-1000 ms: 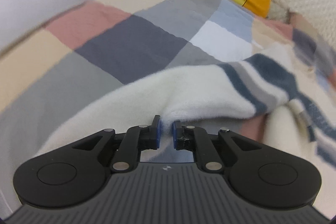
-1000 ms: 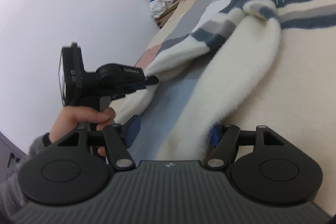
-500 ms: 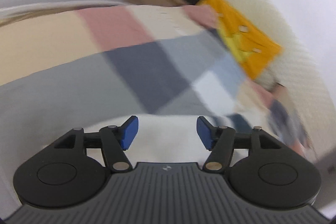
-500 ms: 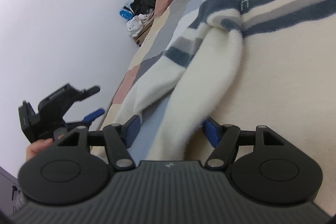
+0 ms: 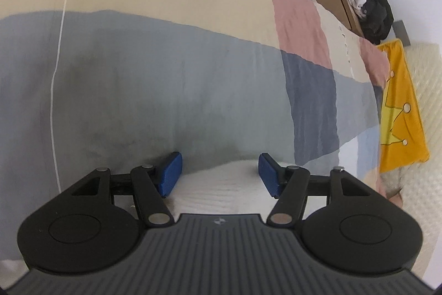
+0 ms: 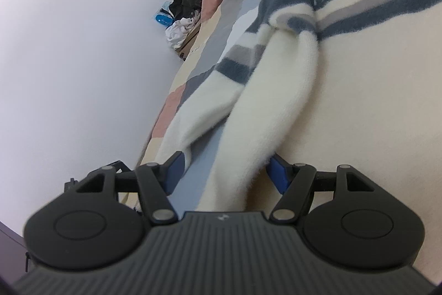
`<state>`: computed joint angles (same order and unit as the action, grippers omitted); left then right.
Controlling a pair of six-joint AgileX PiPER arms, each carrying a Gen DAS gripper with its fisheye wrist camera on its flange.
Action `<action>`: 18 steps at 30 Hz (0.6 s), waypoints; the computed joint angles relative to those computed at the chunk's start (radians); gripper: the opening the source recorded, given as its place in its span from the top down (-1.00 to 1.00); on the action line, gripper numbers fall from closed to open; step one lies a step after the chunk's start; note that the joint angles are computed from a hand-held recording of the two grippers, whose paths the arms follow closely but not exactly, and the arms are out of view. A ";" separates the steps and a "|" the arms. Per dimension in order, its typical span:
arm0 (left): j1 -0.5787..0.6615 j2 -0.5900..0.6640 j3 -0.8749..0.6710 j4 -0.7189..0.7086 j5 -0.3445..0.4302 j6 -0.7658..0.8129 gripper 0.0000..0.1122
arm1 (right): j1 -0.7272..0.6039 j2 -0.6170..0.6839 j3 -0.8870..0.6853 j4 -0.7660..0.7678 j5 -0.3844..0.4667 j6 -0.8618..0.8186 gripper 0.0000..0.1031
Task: Fold large clothes
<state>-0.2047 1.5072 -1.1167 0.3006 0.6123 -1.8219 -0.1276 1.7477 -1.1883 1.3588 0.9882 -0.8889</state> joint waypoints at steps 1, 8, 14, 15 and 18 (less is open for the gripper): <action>0.003 -0.001 0.007 -0.008 -0.010 0.001 -0.19 | -0.001 0.001 0.000 0.002 0.003 0.002 -0.31; 0.010 0.034 0.001 -0.083 -0.057 0.127 -0.18 | 0.006 0.007 -0.003 -0.002 -0.003 0.011 -0.31; -0.027 0.081 -0.048 -0.069 -0.075 0.143 0.65 | -0.001 0.010 0.015 0.033 0.002 -0.007 -0.31; -0.028 0.091 -0.062 -0.067 -0.062 0.166 0.66 | 0.001 0.012 0.016 0.034 0.002 -0.009 -0.31; -0.012 0.110 -0.101 -0.020 -0.028 0.171 0.70 | 0.000 0.012 0.024 0.033 0.011 -0.036 -0.31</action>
